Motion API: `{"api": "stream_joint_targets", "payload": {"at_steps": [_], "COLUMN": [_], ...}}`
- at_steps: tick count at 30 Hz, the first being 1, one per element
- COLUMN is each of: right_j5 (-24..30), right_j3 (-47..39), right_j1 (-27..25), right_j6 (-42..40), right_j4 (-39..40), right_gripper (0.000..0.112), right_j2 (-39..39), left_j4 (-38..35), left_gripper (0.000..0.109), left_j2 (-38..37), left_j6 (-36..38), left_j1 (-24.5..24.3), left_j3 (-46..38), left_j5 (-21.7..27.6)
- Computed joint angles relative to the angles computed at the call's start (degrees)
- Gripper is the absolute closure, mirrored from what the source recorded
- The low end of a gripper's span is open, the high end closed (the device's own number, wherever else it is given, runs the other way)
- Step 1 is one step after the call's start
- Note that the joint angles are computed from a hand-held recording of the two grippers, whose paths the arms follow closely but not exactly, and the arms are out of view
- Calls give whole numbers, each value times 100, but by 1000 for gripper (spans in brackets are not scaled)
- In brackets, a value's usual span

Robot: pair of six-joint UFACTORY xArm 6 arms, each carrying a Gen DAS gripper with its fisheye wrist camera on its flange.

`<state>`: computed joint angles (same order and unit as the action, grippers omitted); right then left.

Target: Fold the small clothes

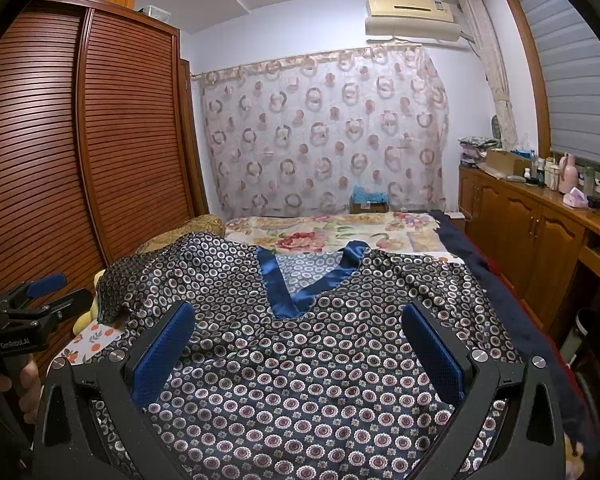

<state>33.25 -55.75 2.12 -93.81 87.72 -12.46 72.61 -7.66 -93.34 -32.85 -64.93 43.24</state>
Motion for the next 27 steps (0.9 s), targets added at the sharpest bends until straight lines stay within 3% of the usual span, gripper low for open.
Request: {"api": "stream_joint_targets", "payload": {"at_steps": [27], "right_j5": [84], "right_j3": [-102], "right_j1": [43], "right_j6": [167], "right_j4": [-236], "right_gripper": [9], "right_j2": [148], "left_j4": [-60], "left_gripper": [6], "left_j2": [-2], "left_j6": [-8], "left_j1": [45], "left_j3": [37], "left_j5": [33]}}
